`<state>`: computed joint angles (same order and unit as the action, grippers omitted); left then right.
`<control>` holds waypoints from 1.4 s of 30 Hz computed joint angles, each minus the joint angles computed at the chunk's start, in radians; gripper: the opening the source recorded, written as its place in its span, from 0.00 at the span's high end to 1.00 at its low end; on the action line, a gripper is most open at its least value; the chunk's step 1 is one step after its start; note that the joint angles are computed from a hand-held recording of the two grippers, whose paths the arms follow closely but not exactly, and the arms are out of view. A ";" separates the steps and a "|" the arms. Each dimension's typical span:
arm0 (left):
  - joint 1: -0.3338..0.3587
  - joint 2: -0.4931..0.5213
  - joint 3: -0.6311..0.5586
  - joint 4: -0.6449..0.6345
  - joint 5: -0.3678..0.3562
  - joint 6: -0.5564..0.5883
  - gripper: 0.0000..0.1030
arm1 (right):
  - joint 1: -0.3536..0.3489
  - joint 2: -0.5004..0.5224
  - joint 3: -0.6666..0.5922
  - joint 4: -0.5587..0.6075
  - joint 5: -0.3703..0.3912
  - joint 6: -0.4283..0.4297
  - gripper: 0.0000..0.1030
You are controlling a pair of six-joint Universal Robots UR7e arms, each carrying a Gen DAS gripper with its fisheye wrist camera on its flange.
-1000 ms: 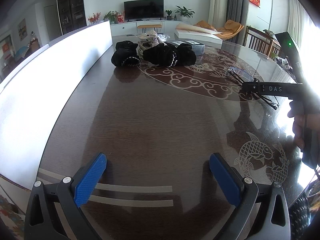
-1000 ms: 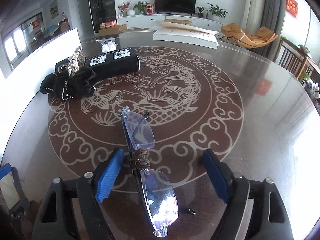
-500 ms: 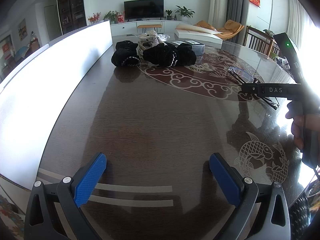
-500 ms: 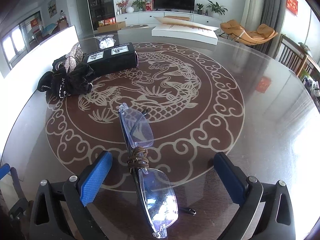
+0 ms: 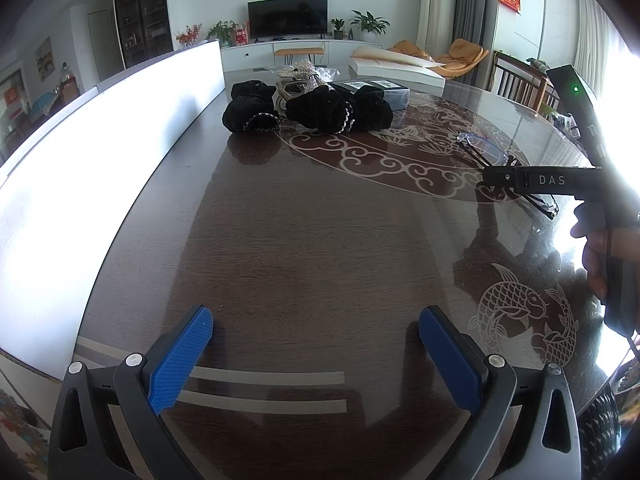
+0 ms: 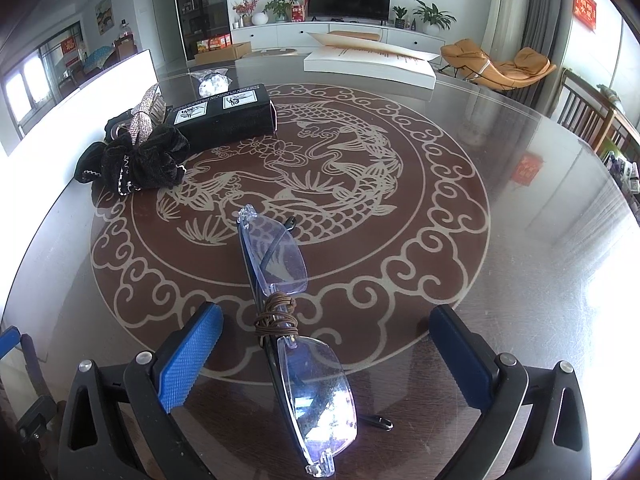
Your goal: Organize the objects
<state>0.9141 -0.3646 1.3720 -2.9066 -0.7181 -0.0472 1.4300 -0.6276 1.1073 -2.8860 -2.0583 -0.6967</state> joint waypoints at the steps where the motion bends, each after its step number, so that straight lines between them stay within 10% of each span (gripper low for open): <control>1: 0.000 0.000 0.000 0.002 0.000 -0.002 0.00 | 0.000 0.000 0.001 0.000 0.000 0.000 0.00; 42: 0.001 -0.002 -0.005 0.029 -0.004 -0.012 0.00 | -0.002 -0.002 0.004 -0.001 0.003 -0.002 0.00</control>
<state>0.9147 -0.3668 1.3667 -2.8773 -0.7221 -0.0589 1.4281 -0.6300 1.1109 -2.8869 -2.0556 -0.6983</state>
